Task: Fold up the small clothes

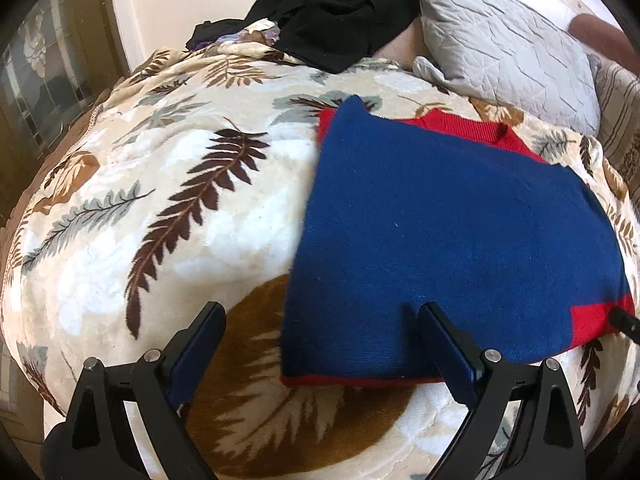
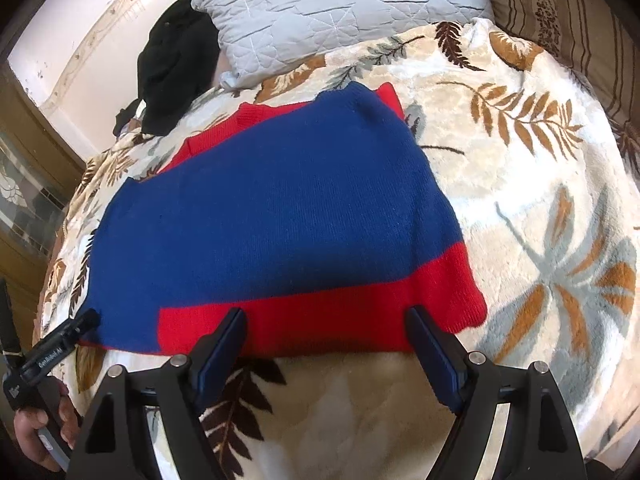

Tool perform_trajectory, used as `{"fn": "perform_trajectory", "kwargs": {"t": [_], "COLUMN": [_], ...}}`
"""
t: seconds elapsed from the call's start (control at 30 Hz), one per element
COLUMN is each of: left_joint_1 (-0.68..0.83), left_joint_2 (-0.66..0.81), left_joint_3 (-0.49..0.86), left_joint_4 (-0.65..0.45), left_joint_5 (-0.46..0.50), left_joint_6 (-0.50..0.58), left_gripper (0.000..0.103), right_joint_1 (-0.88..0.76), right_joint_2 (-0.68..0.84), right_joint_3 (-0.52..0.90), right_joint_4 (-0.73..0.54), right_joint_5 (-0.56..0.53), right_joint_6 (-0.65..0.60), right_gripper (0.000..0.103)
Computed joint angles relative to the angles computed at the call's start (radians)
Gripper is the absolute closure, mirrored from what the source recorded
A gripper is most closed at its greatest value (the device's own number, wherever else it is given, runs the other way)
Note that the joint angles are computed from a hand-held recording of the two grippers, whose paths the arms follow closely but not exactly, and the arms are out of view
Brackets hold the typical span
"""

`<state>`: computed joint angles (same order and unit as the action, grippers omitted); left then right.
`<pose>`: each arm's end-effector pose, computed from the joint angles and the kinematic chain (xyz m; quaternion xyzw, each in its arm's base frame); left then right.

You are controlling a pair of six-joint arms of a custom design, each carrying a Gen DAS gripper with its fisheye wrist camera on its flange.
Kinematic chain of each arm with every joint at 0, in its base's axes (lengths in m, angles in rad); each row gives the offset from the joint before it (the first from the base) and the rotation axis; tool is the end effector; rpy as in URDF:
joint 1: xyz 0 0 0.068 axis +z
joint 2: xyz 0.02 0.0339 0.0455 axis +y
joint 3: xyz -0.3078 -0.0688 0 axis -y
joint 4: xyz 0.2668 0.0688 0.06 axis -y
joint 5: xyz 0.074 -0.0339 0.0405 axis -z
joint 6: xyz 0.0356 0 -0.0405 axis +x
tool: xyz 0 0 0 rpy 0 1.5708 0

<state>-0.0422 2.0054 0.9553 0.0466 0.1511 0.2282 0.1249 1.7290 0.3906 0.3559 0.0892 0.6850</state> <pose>0.3925 -0.0219 0.0990 0.1500 0.9457 -0.0462 0.2846 0.2475 0.0279 0.0806 0.2767 0.9153 0.0749 0.2830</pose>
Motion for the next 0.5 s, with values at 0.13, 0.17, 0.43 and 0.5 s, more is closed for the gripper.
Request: {"fn": "perform_trajectory", "kwargs": {"t": [0.13,0.17,0.43,0.5], "left_joint_1": [0.016,0.02,0.037,0.04], "left_joint_2": [-0.003,-0.005,-0.034,-0.041], "left_joint_3": [0.007,0.006,-0.011,-0.014], "left_joint_4": [-0.006,-0.007,-0.005,-0.005], "left_joint_5": [0.008,0.012,0.041,0.048], "left_joint_6": [-0.006,-0.007,-0.007,-0.007], "left_gripper": [0.006,0.006,0.006,0.006], "right_joint_1": [0.007,0.005,0.005,0.0], "right_joint_2": [-0.016,-0.015,-0.049,-0.062], "right_joint_3": [-0.021,-0.025,-0.054,-0.074], "right_joint_4": [-0.003,-0.006,-0.019,0.002], "right_joint_5": [-0.009,-0.016,-0.041,-0.057], "right_joint_6": [0.03,0.038,0.089,0.111], "right_gripper": [0.018,0.018,0.018,0.018]}}
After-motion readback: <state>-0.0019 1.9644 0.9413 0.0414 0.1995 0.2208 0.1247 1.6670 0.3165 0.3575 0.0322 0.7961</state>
